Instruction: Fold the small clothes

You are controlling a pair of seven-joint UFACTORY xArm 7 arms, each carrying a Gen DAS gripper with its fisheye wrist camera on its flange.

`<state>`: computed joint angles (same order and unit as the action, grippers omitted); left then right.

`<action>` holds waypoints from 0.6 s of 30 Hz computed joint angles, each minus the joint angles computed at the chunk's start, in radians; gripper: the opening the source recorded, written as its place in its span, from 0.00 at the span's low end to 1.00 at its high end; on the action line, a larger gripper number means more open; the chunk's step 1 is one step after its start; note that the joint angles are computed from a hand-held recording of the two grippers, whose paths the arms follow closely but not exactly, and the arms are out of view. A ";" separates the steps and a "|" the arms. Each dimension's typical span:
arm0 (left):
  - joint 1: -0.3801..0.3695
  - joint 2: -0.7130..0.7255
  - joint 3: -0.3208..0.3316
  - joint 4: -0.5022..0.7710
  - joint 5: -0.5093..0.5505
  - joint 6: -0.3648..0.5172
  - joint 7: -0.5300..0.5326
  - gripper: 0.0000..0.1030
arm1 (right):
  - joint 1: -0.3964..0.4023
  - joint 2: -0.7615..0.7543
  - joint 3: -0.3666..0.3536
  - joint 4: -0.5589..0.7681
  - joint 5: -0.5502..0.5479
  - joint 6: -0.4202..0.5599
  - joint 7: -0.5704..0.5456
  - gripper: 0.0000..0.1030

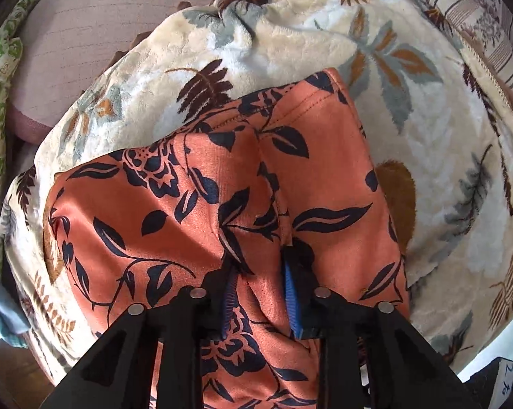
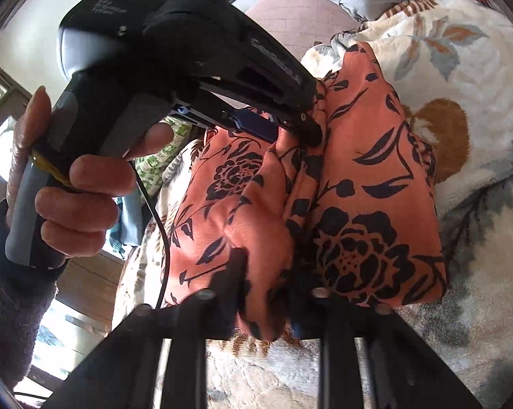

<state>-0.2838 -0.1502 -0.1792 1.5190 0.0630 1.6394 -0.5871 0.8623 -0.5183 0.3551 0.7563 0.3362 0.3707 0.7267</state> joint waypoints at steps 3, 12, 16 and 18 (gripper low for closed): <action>0.014 -0.072 0.017 -0.036 -0.057 -0.084 -0.032 0.15 | -0.042 -0.053 0.032 0.002 -0.052 0.016 0.034 0.16; 0.037 -0.112 0.029 -0.118 -0.178 -0.282 -0.078 0.14 | -0.141 -0.253 0.059 -0.036 -0.149 0.149 0.126 0.15; 0.049 -0.166 0.069 -0.266 -0.277 -0.391 -0.065 0.16 | -0.143 -0.251 0.052 -0.064 -0.138 0.239 0.145 0.18; 0.052 -0.213 0.087 -0.280 -0.302 -0.400 -0.024 0.16 | -0.131 -0.234 0.034 -0.071 -0.122 0.242 0.130 0.20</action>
<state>-0.2314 -0.3637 -0.0923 1.2385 -0.2387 1.2398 -0.6111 0.7308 -0.7522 0.3894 0.6849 0.2146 0.6126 0.8572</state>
